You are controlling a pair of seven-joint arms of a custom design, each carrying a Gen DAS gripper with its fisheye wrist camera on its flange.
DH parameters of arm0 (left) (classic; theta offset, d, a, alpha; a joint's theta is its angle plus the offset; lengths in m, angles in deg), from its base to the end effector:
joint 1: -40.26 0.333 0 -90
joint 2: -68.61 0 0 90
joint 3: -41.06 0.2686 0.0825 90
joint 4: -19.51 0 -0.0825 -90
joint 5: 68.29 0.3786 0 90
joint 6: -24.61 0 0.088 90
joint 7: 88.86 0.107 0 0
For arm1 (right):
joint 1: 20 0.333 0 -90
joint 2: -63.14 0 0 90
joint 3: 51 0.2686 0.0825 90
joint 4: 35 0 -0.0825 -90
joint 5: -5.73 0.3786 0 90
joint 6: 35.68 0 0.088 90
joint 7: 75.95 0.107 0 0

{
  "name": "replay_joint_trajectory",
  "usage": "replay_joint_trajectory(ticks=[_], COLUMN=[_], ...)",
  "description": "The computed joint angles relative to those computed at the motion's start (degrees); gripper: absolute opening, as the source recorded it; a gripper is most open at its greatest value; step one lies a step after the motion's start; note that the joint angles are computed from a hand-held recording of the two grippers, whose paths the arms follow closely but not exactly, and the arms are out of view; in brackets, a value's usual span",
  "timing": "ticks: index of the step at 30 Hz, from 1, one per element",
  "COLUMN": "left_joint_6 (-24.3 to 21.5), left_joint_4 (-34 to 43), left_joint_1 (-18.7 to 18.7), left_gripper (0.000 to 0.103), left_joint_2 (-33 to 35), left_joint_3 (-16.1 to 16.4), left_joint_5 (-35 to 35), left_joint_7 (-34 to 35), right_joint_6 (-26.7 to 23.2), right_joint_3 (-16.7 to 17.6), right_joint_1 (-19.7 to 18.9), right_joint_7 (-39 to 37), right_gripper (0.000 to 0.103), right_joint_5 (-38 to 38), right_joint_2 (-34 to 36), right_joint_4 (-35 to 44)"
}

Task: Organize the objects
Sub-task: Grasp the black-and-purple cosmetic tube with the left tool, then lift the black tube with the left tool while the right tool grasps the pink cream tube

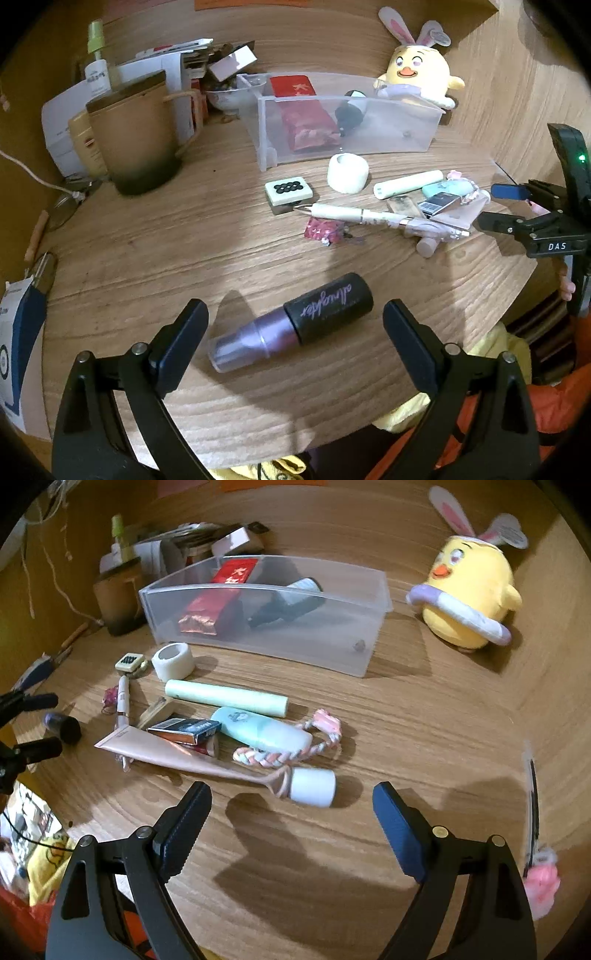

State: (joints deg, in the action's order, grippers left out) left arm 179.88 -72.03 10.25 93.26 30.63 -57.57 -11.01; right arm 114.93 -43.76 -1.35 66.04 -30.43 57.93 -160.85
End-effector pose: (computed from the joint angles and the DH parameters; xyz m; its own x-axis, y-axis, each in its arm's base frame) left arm 0.5389 -0.4437 0.4261 -0.5703 -0.8203 0.0423 -0.6477 0.4174 -0.6374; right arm 0.4909 0.2550 0.4327 0.0065 -0.9990 0.0434 -0.7825 -0.0321 -0.6218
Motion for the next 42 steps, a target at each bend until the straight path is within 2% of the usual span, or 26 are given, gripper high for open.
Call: replay_joint_trajectory(ticks=[2,4,6,10,12,14,19,23,26,28,30,32,35,36,39,41,42], left_joint_6=[-0.8,-1.4,-0.8,-0.1,0.1,0.3,-0.3,-1.3,-1.8,-2.7,-3.7,-4.1,-3.1,-2.7,-2.2,-1.7,-1.3], left_joint_4=[1.1,1.9,1.6,1.0,0.7,0.1,-0.3,1.7,4.0,5.8,6.9,6.8,4.0,2.9,0.9,-0.3,-0.8], left_joint_1=[0.3,0.7,0.0,-0.2,-0.5,-0.3,-0.5,-0.6,-0.5,-0.5,-0.3,0.3,-0.3,-0.5,-0.6,-0.3,-0.3], left_gripper=[0.078,0.073,0.069,0.057,0.051,0.047,0.038,0.029,0.026,0.026,0.026,0.028,0.041,0.042,0.042,0.042,0.039], left_joint_2=[0.8,1.5,1.4,1.1,0.8,0.3,-0.3,1.0,2.6,3.7,4.3,4.1,2.2,1.5,0.1,-0.6,-0.9], left_joint_3=[-0.5,-0.9,-0.2,0.0,0.4,0.4,1.0,0.9,0.6,0.3,-0.2,-1.1,-0.3,0.0,0.1,-0.1,0.1], left_joint_5=[-0.8,-1.9,-1.1,-1.0,-0.6,-0.7,0.1,0.5,-0.1,-0.6,-1.4,-3.1,-2.6,-2.1,-1.3,-1.3,-0.9], left_joint_7=[1.1,1.8,1.0,0.8,-0.1,-0.7,-3.2,-4.7,-4.9,-4.5,-3.4,-2.1,-2.9,-3.4,-4.1,-4.3,-4.8], right_joint_6=[0.3,1.1,1.5,0.9,1.1,1.8,1.6,2.2,2.0,1.0,0.0,0.7,1.6,1.7,0.8,0.9,1.1], right_joint_3=[-0.1,-0.5,-0.9,-1.0,-1.1,-1.2,-0.9,-0.9,-0.7,-0.1,0.5,0.7,0.1,0.0,0.0,-0.3,-0.4], right_joint_1=[0.0,0.1,0.3,0.4,0.5,0.5,0.6,1.0,1.5,1.4,0.9,0.5,0.6,0.5,0.6,1.1,1.3], right_joint_7=[-1.9,-5.2,-9.3,-12.4,-13.7,-15.5,-16.0,-17.1,-18.4,-17.5,-15.8,-14.0,-15.6,-16.1,-17.8,-21.1,-22.3], right_gripper=[0.085,0.078,0.064,0.05,0.038,0.032,0.03,0.03,0.03,0.032,0.05,0.061,0.061,0.061,0.061,0.06,0.056], right_joint_5=[0.1,2.0,5.4,7.2,8.4,10.5,11.8,15.4,18.1,16.8,14.2,11.4,11.7,11.7,10.8,12.8,13.6], right_joint_2=[0.6,1.2,2.0,2.5,2.4,2.0,1.0,-1.0,-2.7,-3.3,-3.5,-3.6,-3.1,-2.6,-0.7,0.6,1.0], right_joint_4=[0.7,1.1,1.8,2.4,2.3,1.8,0.7,-1.6,-3.3,-3.6,-3.2,-3.1,-2.4,-1.9,0.1,1.3,1.6])
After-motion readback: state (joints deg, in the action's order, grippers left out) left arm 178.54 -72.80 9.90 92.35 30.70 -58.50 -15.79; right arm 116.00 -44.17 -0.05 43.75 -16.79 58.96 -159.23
